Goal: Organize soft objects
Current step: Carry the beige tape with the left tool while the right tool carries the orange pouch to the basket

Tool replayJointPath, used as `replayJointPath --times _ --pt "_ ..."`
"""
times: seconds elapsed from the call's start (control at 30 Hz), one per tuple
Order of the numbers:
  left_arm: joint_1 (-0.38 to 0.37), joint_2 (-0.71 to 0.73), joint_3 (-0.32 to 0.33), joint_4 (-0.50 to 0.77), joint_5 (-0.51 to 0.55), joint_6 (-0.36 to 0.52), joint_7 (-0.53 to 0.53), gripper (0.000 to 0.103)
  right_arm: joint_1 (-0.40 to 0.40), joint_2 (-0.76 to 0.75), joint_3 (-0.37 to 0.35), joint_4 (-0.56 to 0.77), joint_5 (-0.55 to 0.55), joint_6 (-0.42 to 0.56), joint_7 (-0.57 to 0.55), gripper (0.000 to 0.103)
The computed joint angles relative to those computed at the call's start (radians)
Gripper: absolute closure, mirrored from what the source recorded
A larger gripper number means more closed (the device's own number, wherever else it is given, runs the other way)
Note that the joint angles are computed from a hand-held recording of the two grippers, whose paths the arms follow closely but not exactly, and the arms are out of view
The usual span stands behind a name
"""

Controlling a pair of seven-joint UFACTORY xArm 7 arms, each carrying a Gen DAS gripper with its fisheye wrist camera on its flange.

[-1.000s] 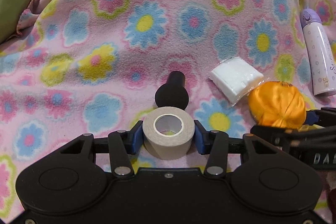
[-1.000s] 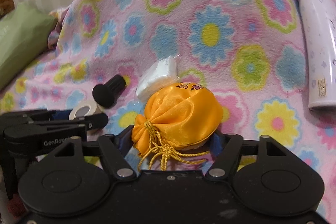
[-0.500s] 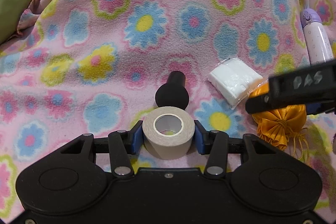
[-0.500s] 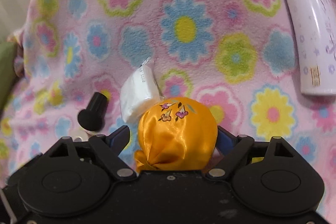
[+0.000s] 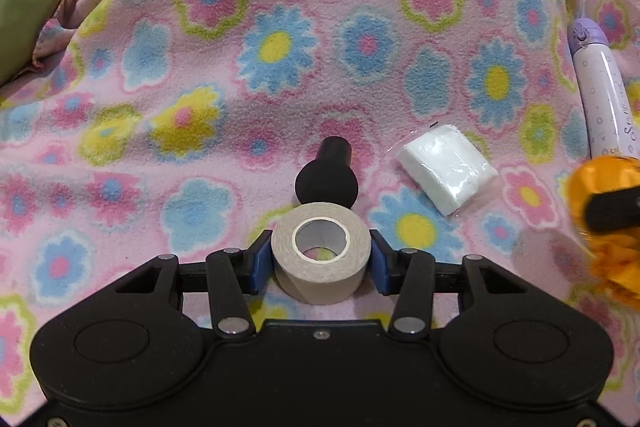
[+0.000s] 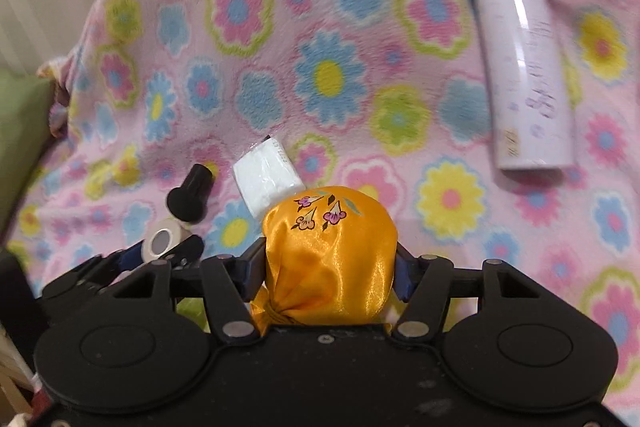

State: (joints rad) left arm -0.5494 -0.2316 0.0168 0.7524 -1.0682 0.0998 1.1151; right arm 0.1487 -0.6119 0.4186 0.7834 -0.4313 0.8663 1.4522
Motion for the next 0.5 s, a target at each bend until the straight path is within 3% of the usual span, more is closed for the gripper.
replayJointPath --times 0.13,0.27,0.37,0.5 --pt "0.021 -0.070 0.005 -0.037 0.049 0.045 -0.063 0.055 0.039 -0.088 0.017 -0.022 0.033 0.056 -0.001 0.043" --pt "0.065 -0.183 0.000 -0.084 0.183 0.113 -0.192 0.055 0.059 -0.150 0.037 -0.034 0.067 0.082 -0.004 0.043" --pt "0.130 -0.279 -0.033 -0.110 0.325 0.179 -0.326 0.055 0.068 -0.185 0.051 -0.031 0.094 0.099 -0.005 0.043" --pt "0.255 -0.394 -0.123 -0.128 0.548 0.293 -0.504 0.055 0.074 -0.205 0.070 -0.013 0.125 0.121 -0.015 0.043"
